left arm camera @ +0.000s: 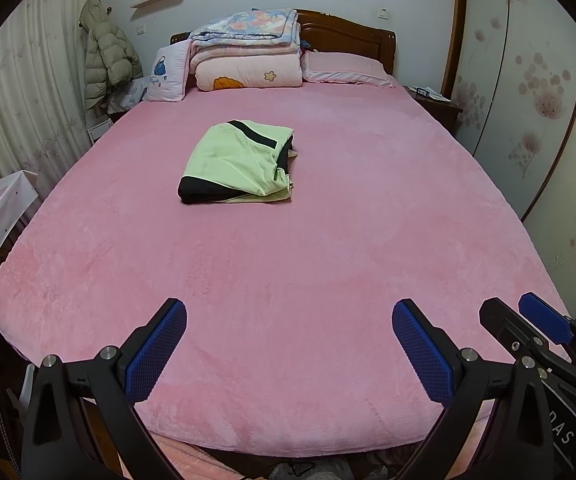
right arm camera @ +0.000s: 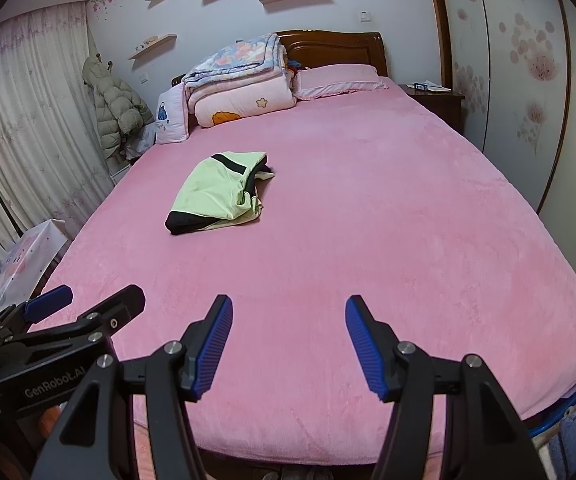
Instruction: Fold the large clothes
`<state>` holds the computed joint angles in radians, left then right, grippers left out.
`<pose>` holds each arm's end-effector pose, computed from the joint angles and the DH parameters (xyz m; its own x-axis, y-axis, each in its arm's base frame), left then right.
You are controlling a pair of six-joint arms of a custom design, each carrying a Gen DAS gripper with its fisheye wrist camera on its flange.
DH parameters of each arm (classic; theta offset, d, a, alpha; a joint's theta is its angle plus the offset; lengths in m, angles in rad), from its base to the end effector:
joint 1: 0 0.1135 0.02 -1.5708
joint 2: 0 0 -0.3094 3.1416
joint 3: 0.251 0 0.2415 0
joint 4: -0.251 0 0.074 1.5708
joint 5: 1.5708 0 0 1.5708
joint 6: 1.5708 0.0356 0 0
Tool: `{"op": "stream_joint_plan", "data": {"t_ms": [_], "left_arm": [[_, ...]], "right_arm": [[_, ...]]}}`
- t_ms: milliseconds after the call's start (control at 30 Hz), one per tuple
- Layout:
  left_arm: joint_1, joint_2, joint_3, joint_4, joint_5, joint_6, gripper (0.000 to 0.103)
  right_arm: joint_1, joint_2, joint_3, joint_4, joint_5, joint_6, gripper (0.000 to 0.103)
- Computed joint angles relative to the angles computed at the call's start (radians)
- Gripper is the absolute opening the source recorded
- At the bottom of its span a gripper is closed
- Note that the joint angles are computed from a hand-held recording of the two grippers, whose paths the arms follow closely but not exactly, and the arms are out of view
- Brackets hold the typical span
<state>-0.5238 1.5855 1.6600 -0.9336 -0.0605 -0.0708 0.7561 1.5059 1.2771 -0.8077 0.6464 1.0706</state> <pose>0.2824 -0.1606 0.4171 -0.6870 0.3153 -0.6547 0.4175 0.9087 -0.0005 0.2283 0.1858 0.3395 -0.5850 0.4111 -0.6991 0.3938 0.8976 0.1982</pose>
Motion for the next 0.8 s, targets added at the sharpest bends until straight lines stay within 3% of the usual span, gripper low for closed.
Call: {"op": "stream_joint_plan", "data": {"t_ms": [800], "left_arm": [[0.012,0.005,-0.006,-0.002,0.011,0.006,0.102]], "right_arm": [[0.021,0.018,-0.019,0.011,0.003,0.032,0.059]]}}
